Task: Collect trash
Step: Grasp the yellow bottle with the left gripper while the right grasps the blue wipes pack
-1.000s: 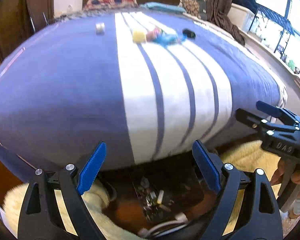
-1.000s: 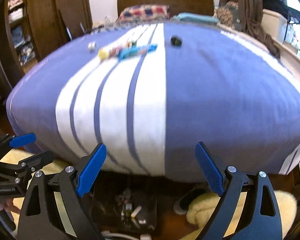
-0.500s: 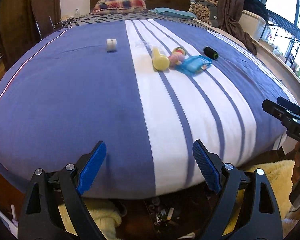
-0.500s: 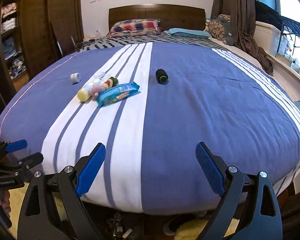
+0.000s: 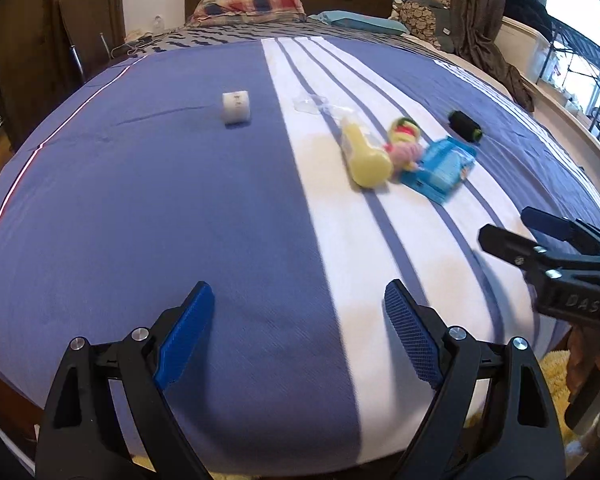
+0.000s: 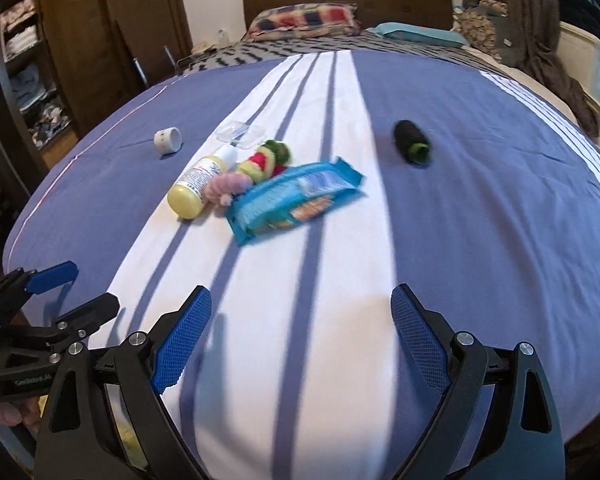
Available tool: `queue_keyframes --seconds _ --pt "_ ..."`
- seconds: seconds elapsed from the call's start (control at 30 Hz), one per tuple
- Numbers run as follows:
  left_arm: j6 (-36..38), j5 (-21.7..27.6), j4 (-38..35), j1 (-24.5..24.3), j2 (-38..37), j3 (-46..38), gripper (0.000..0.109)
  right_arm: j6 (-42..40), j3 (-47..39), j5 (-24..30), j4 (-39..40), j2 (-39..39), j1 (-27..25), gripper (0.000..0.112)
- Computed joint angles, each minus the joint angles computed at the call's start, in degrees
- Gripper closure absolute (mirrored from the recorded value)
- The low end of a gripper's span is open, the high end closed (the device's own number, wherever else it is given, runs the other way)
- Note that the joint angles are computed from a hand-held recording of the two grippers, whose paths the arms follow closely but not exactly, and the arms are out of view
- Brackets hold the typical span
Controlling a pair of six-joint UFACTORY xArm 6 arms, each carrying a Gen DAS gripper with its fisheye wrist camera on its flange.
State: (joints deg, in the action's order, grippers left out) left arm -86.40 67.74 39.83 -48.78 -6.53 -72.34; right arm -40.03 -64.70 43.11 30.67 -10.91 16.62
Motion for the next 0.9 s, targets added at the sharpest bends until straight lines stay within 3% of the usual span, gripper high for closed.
queue_keyframes --seconds 0.27,0.5,0.73,0.9 --pt "1.38 -0.51 -0.34 2.99 -3.66 3.47 0.025 5.52 -6.12 -1.94 -3.64 6.69 3.78 0.021" --pt "2.72 -2.26 -0.13 4.98 -3.92 3.53 0.025 10.5 -10.14 -4.64 -12.03 11.38 6.3 0.021" --pt "4.8 -5.48 -0.83 6.07 -0.84 1.13 0.025 7.78 -12.34 -3.7 -11.88 12.7 4.01 0.047" --pt "7.95 -7.98 -1.77 7.32 3.54 -3.11 0.025 8.57 -15.05 -2.51 -10.98 14.74 1.08 0.047"
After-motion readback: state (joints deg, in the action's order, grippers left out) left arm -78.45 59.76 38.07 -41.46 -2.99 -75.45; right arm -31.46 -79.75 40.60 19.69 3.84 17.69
